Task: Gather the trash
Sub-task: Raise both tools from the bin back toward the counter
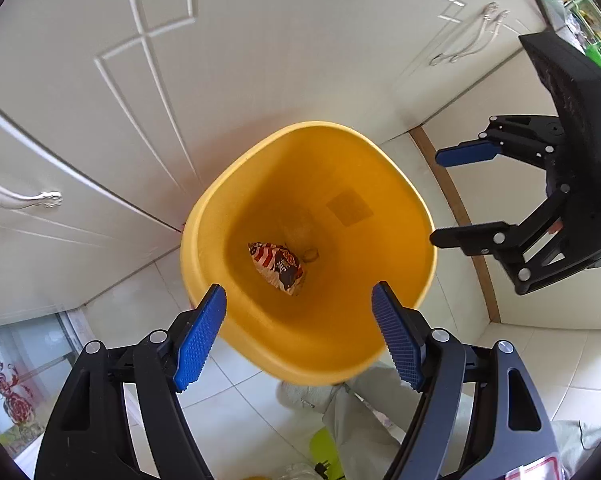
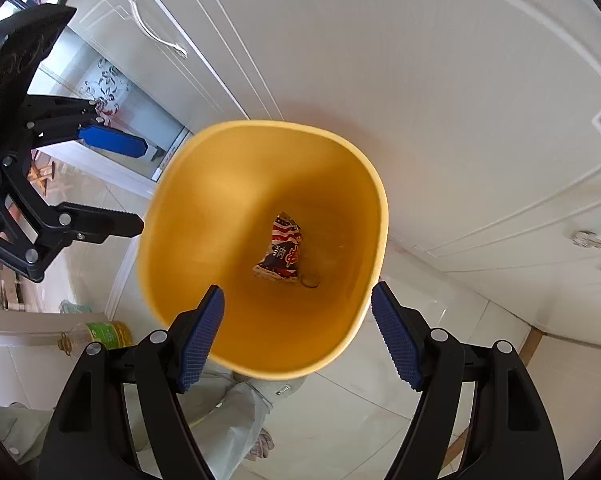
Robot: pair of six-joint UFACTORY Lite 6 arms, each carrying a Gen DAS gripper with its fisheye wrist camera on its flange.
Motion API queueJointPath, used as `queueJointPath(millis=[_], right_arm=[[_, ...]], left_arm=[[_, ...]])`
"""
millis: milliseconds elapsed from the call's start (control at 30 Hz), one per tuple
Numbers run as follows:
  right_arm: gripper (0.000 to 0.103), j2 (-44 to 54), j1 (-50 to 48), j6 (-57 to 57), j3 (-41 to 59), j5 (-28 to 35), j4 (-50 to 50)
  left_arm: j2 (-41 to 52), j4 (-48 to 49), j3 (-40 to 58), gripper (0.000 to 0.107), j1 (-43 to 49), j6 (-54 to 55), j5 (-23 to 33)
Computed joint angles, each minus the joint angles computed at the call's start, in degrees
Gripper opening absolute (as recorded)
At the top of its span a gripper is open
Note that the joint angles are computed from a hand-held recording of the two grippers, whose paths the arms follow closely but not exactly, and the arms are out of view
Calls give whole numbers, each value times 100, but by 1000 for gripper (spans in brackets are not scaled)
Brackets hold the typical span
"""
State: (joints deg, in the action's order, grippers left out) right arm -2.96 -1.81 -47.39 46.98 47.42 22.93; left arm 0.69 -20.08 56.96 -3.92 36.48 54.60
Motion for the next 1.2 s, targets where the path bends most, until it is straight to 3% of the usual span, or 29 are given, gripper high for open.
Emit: queueJointPath(millis=[333, 600, 967, 1033, 1200], right_arm=[[76, -1901, -305, 1023, 359, 1435, -111], [76, -2695, -612, 2229, 1772, 2548, -211], [76, -2075, 86, 4450, 4197, 2671, -1129], [76, -1731, 240, 4690, 4675, 2706, -1260], [76, -1044, 121, 4572, 5465, 2731, -1182]], left_arm=[[-1320, -217, 427, 76, 483, -158, 1271], [-1736, 221, 1759, 76, 704, -1093, 2100], [-838, 778, 4619, 81, 805, -2362, 2742], [-530, 711, 5171, 81, 938, -2349, 3003], [-156, 815, 5676, 81, 791, -2458, 3052]])
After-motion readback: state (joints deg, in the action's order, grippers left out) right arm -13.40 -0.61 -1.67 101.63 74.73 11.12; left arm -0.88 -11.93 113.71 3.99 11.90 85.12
